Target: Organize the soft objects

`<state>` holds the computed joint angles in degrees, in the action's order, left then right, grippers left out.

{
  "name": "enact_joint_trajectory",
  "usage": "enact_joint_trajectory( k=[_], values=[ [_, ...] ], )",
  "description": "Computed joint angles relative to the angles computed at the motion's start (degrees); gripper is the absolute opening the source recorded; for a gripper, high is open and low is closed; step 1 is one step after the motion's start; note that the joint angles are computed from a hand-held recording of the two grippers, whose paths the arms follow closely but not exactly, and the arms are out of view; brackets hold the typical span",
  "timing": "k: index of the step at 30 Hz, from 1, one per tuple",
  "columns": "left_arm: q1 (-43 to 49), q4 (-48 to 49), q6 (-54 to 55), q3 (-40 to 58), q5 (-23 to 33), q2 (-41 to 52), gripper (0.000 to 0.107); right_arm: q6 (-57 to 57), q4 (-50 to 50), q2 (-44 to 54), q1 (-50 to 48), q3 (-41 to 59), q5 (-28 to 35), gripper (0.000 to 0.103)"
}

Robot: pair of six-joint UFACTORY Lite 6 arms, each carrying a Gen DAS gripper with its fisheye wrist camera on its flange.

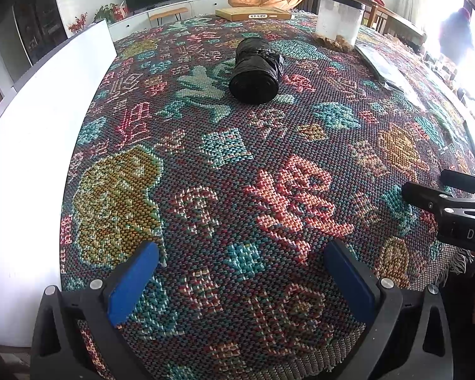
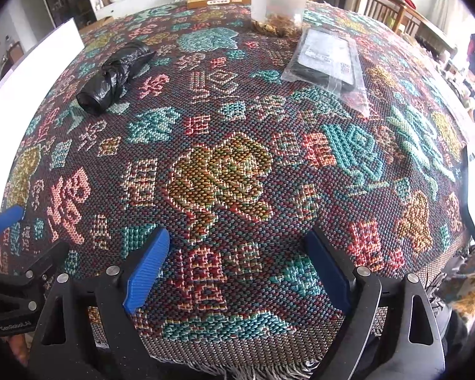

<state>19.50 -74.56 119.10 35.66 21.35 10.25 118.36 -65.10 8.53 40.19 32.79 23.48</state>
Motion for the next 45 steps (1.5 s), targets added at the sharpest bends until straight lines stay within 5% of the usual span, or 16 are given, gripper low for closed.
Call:
enact_joint_trajectory(
  k=[10,14,16,20,24,29,32,45],
  values=[
    [-0.03,0.31,-0.23,0.58,0.26,0.57,0.103,10.6,-5.97,-1.32,2.43,-1.93,2.54,0.089],
    [-1.66,9.71,-10.54,3.63,-0.44,1.36,0.103,17.9,-6.2,-15.21,7.37,-7.39,16.19,0.089],
    [-2.49,3.95,-6.88,5.35,-1.74,1.26,0.103,17.65,-5.42,-14.48,3.45,-5.35,18.59,0.089],
    [-5.31,7.73,-16.0,16.14,-2.64,9.87,0.103,8.07,-6.53,3.26,-8.25,8.78,3.8,0.089],
    [-7.85,4.46,-16.41,26.53,-5.37,19.74,0.103,5.45,-10.93,17.95,-9.65,24.11,5.34,0.089],
    [-6.99,-1.2,-12.82,33.32,-1.64,25.75,0.103,1.81,-7.4,28.68,-16.47,34.65,5.66,0.092],
    [-6.9,-3.37,-10.6,33.31,-1.4,25.98,0.103,11.56,-16.76,29.16,-15.58,32.65,6.61,0.092],
    [-6.17,-4.91,-8.11,32.19,-0.65,25.42,0.103,11.86,-16.71,29.2,-15.03,32.21,7.03,0.092]
  ],
)
